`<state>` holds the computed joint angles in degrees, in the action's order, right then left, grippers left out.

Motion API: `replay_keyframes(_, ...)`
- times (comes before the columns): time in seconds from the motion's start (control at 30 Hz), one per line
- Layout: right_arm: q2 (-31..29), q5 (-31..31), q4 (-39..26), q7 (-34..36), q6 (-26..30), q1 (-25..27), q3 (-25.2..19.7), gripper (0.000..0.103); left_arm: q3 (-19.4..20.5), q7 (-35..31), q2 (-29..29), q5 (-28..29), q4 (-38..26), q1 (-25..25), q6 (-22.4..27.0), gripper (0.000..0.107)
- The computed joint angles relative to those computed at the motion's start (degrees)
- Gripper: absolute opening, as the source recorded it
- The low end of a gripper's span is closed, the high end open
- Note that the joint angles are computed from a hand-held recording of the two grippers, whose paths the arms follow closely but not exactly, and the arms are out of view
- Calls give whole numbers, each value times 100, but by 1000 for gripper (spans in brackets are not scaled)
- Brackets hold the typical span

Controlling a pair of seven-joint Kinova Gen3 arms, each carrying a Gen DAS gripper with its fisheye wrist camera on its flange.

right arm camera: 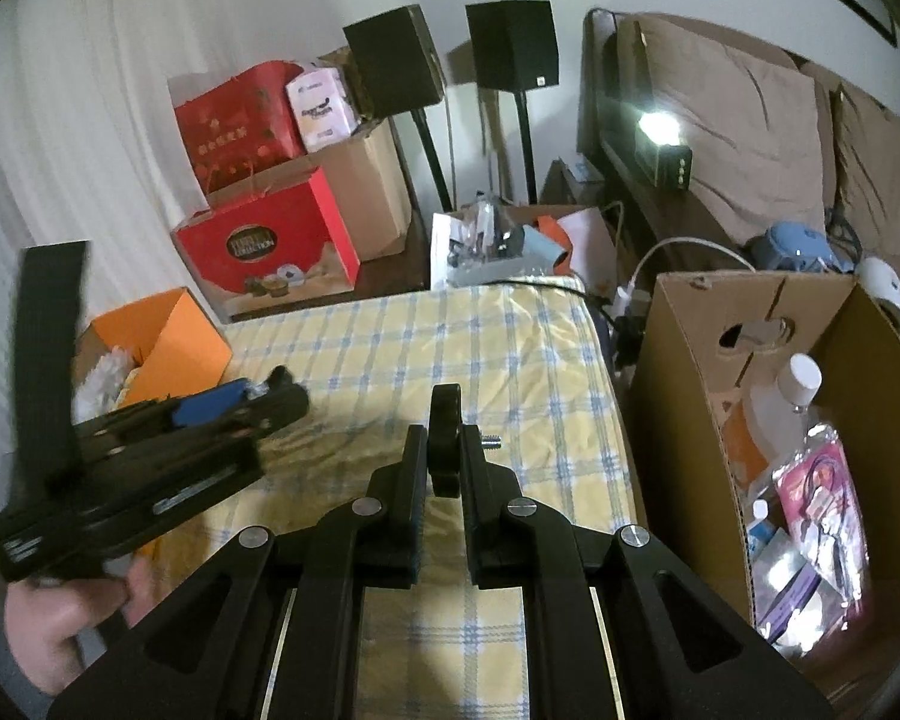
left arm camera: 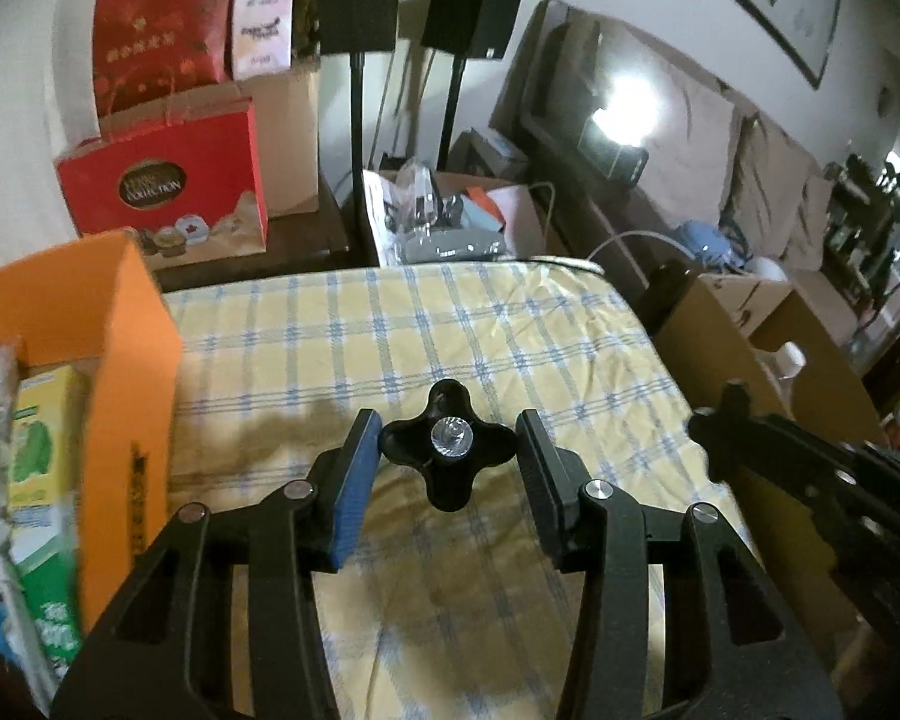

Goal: Organize objects
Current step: 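Lift the black knob with the left tool and carry it over the orange box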

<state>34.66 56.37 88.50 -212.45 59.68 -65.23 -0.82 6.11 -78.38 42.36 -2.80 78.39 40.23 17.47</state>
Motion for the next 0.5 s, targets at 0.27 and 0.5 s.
replay_keyframes(0.27, 157, 12, -439, 238, 246, -92, 52, 9, -246, 32, -637, -119, 703, 78, -308, 43)
replay_keyframes(0.5, 364, -55, -994, 576, 486, -221, 129, 9, -245, 69, -1064, -132, 1211, -139, -453, 43)
